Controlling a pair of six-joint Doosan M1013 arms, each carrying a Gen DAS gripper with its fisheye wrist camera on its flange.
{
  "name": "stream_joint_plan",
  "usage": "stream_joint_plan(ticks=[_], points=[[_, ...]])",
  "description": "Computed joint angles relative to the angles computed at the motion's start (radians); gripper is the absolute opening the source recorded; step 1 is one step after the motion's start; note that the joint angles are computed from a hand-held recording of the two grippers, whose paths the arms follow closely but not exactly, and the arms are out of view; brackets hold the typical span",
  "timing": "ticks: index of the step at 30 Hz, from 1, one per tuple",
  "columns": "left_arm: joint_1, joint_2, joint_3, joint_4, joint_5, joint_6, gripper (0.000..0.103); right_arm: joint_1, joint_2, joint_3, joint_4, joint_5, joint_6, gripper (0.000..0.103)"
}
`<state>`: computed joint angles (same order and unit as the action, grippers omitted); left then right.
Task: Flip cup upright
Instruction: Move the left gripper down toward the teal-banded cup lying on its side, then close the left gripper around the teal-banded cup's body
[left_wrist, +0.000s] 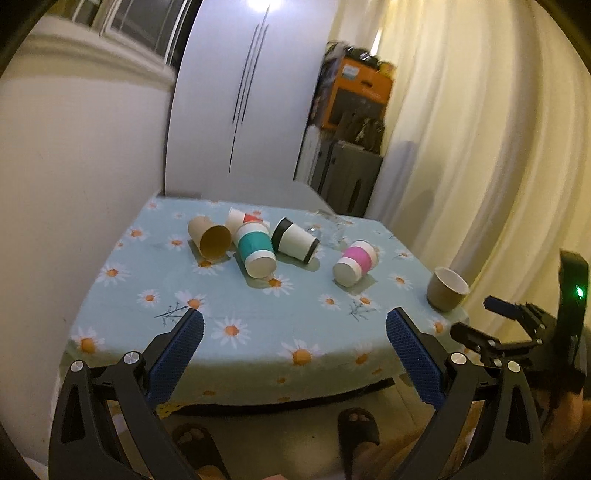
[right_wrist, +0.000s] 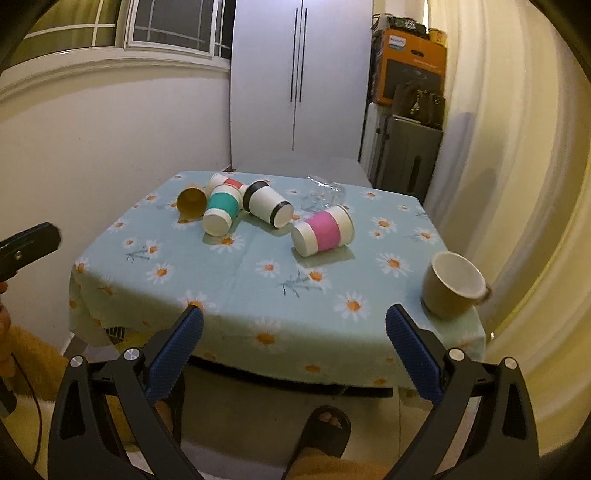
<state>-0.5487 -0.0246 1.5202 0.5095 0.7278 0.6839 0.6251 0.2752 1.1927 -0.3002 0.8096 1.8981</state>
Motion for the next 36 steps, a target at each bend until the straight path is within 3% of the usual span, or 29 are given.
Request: stream_joint_plan(ticks=[5,8,14,16,20,25,28,33,35,36], points=[[0.092,0.1,-0.129,-0.221,0.095,0.128,0.096,-0.026,0.09,-0.137,0.113,0.065,-0.109,0.098],[0.121,0.168,-0.215,-0.243,0.179,0.144,0.096,-0.039,0.144,-0.215,0.164,0.106,-0.155,0.098],[0.195,0.307,-0.385,-0.431,0.3,0.259,0.096,-0.075,0.269,-0.406,0.298,0.236,-0.2,0.098],[0.212,0.36,-0.451,-0.457,0.354,0.269,0.096,-0.081,0.325,-0.497,0.288,0.315,-0.189,0.098],[0.234,0.472,-0.595,-0.493,0.494,0.292,0.095,-0.102,0.403,-0.616,0.329,0.391,-0.205,0.098],[0.245,0.563,-0.716,-0.502,0.603,0.306,0.095,-0.123,0.43,-0.645,0.378,0.399,-0.214,0.098],[0.247,0.607,-0.783,-0.479,0.672,0.321,0.087,-0.131,0.431,-0.643,0.401,0.412,-0.209,0.098],[0.256,0.645,-0.832,-0.482,0.721,0.327,0.082,-0.136,0.426,-0.643,0.414,0.4,-0.208,0.098],[0.256,0.656,-0.845,-0.474,0.735,0.321,0.077,-0.135,0.424,-0.642,0.407,0.398,-0.207,0.098],[0.257,0.659,-0.848,-0.474,0.74,0.315,0.069,-0.132,0.423,-0.64,0.391,0.398,-0.206,0.098]])
